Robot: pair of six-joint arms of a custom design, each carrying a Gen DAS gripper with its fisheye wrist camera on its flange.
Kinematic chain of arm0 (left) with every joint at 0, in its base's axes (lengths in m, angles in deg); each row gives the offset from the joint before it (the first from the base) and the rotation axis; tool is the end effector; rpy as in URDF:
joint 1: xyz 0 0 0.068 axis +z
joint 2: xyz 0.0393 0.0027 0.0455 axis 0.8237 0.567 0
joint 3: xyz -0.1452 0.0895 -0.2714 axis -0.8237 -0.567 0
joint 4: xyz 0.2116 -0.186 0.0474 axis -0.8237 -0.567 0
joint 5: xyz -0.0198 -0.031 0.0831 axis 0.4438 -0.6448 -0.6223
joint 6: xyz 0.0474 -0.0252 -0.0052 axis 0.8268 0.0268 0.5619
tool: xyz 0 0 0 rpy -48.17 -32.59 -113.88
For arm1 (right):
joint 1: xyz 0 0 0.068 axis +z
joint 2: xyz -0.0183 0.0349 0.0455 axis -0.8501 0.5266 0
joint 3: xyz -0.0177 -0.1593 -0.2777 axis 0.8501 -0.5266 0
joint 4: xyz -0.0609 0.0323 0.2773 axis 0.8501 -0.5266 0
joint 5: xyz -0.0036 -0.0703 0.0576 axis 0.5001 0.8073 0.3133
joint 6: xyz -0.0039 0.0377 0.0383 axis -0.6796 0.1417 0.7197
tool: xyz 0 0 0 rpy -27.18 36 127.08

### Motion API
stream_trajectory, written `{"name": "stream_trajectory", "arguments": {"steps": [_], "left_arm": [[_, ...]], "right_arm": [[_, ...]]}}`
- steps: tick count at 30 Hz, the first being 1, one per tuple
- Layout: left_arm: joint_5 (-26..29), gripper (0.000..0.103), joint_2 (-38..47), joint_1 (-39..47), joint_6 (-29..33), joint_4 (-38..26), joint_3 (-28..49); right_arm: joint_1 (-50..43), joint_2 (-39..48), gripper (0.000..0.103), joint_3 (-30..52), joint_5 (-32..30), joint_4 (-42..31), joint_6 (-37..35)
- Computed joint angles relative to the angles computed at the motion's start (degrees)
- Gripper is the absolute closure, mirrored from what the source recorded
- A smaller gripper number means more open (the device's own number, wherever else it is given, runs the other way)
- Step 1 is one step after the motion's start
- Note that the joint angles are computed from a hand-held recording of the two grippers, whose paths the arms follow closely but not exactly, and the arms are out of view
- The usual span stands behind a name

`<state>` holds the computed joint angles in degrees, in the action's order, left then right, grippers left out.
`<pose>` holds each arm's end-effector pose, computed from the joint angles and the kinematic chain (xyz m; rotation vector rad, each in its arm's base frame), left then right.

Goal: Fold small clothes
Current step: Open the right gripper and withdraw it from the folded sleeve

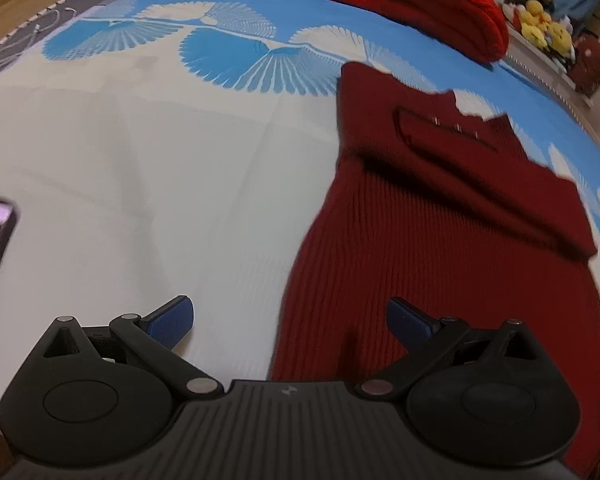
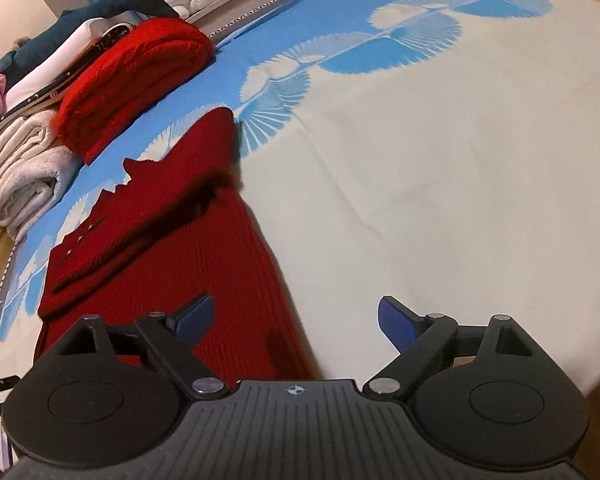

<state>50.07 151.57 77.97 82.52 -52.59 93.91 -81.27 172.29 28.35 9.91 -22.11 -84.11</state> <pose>0.2518 0.1003 0.1275 -0.6204 2.5120 -0.0348 0.3282 -0.1199 0.0982 0.3095 2.4322 0.5230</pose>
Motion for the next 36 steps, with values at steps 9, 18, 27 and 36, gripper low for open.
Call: {"name": "stream_trajectory", "arguments": {"steps": [9, 18, 27, 36], "left_arm": [[-6.1, 0.000, -14.3, -3.4, -2.2, 0.3, -14.0], [-16.1, 0.000, -17.9, -14.0, -2.5, 1.9, -20.3], [-17.2, 0.000, -17.9, -14.2, -1.0, 2.9, -21.5], [-16.7, 0.000, -17.0, -13.5, -0.1, 3.5, -21.4]], "right_arm": [[0.2, -6.6, 0.012, -10.6, 1.7, 2.1, -10.5], [0.1, -9.1, 0.012, -15.4, 3.9, 5.0, -14.4], [1.6, -6.7, 0.012, -14.3, 7.5, 4.0, -15.3], [2.6, -6.2, 0.012, -13.6, 8.8, 3.7, -15.0]]}}
